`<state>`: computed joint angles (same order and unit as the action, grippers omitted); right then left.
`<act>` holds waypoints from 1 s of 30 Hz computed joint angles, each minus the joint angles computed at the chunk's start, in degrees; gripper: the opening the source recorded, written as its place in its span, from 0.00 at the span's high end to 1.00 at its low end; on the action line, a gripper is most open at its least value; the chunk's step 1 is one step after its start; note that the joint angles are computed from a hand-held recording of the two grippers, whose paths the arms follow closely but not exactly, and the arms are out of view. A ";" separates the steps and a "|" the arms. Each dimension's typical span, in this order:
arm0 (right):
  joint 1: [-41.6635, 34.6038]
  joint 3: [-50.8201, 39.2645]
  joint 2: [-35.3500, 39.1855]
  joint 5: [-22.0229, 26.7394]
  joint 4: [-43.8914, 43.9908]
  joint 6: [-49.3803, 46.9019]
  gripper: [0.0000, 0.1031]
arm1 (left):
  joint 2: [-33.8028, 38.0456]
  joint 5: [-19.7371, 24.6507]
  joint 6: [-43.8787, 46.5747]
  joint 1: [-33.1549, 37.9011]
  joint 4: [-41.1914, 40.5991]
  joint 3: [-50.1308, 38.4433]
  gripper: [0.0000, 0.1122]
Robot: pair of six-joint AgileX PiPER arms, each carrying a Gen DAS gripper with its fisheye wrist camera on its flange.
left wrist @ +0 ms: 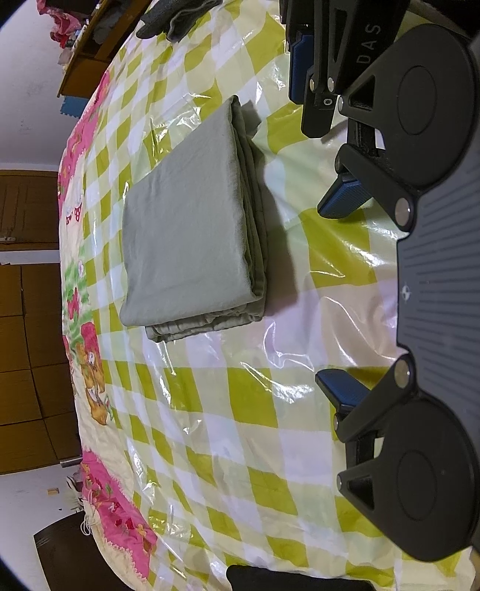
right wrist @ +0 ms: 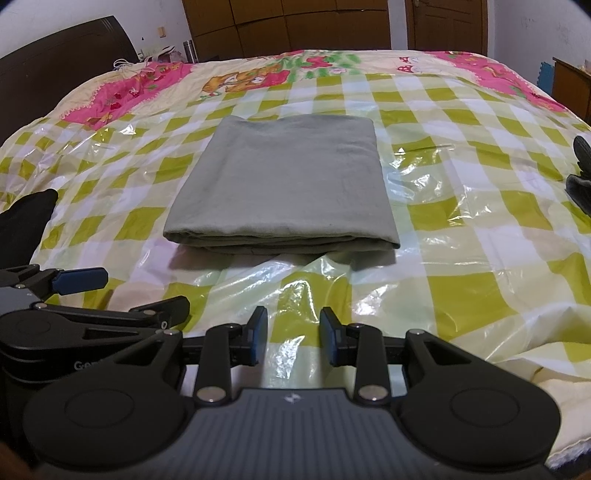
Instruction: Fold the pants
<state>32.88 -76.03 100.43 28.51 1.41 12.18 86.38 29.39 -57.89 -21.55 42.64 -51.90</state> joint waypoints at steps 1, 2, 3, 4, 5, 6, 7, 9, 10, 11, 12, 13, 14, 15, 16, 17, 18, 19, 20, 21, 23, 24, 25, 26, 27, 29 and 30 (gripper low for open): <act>-0.03 -0.04 0.01 0.02 0.05 -0.11 0.69 | 0.00 0.03 0.01 -0.02 -0.03 -0.03 0.12; -0.07 -0.05 0.02 0.03 0.16 -0.23 0.69 | 0.00 0.03 0.01 -0.02 -0.03 -0.03 0.12; -0.16 -0.05 0.04 -0.01 0.29 -0.38 0.69 | 0.00 0.03 0.01 -0.02 -0.03 -0.03 0.12; -0.16 -0.05 0.04 -0.01 0.29 -0.38 0.69 | -0.05 0.08 -0.30 -0.13 0.29 0.00 0.12; -0.02 0.08 -0.06 -0.11 -0.02 -0.02 0.69 | -0.11 0.25 -0.33 -0.23 0.37 -0.05 0.12; -0.05 0.10 -0.08 -0.14 -0.02 -0.02 0.69 | -0.09 0.43 -0.36 -0.32 0.42 -0.13 0.12; -0.09 0.12 -0.08 -0.14 0.04 -0.07 0.69 | -0.08 0.51 -0.39 -0.36 0.43 -0.16 0.12; -0.04 0.08 -0.12 -0.01 -0.07 0.07 0.69 | -0.18 0.63 -0.29 -0.36 0.39 -0.16 0.12; -0.02 0.10 -0.14 -0.06 -0.10 0.08 0.69 | -0.26 0.65 -0.33 -0.37 0.44 -0.14 0.12; -0.08 0.12 -0.15 -0.10 0.01 -0.05 0.69 | -0.20 0.66 -0.46 -0.41 0.51 -0.18 0.12; -0.12 0.12 -0.13 -0.15 0.13 -0.17 0.69 | -0.19 0.75 -0.55 -0.48 0.57 -0.21 0.12; -0.05 0.13 -0.14 -0.09 -0.02 -0.01 0.69 | -0.19 0.75 -0.55 -0.48 0.57 -0.21 0.12; -0.08 0.12 -0.11 -0.09 -0.02 -0.04 0.69 | -0.20 0.79 -0.49 -0.48 0.52 -0.22 0.12; -0.08 0.10 -0.12 -0.07 -0.03 -0.06 0.69 | -0.21 0.81 -0.62 -0.51 0.63 -0.21 0.12; -0.12 0.09 -0.12 -0.07 0.09 -0.17 0.69 | -0.19 0.76 -0.72 -0.52 0.72 -0.19 0.12; -0.05 0.15 -0.16 -0.12 -0.02 0.00 0.69 | -0.18 0.71 -0.68 -0.50 0.70 -0.16 0.12; -0.07 0.16 -0.16 -0.14 0.01 -0.03 0.69 | -0.18 0.72 -0.63 -0.49 0.64 -0.18 0.12; -0.06 0.15 -0.15 -0.11 0.03 -0.05 0.69 | -0.18 0.72 -0.63 -0.49 0.64 -0.18 0.12; -0.06 0.15 -0.15 -0.11 0.03 -0.05 0.69 | -0.21 0.80 -0.73 -0.55 0.66 -0.20 0.12; -0.06 0.15 -0.15 -0.11 0.03 -0.05 0.69 | -0.24 0.81 -0.81 -0.57 0.81 -0.16 0.12; -0.08 0.16 -0.15 -0.13 0.02 -0.09 0.69 | -0.24 0.84 -0.87 -0.60 0.82 -0.15 0.12; -0.08 0.16 -0.15 -0.13 0.02 -0.09 0.69 | -0.24 0.84 -0.87 -0.60 0.82 -0.15 0.12; -0.05 0.17 -0.16 -0.12 -0.01 -0.04 0.69 | -0.27 0.87 -0.87 -0.62 0.88 -0.16 0.12; -0.09 0.16 -0.15 -0.14 0.04 -0.12 0.69 | -0.31 0.87 -0.89 -0.61 0.85 -0.12 0.12; -0.09 0.16 -0.15 -0.14 0.04 -0.12 0.69 | -0.33 0.89 -0.79 -0.60 0.74 -0.14 0.12; -0.05 0.17 -0.16 -0.13 0.01 -0.04 0.69 | -0.34 0.98 -0.92 -0.68 0.88 -0.16 0.12; -0.05 0.17 -0.16 -0.13 0.01 -0.04 0.69 | -0.33 1.01 -1.06 -0.72 1.07 -0.15 0.12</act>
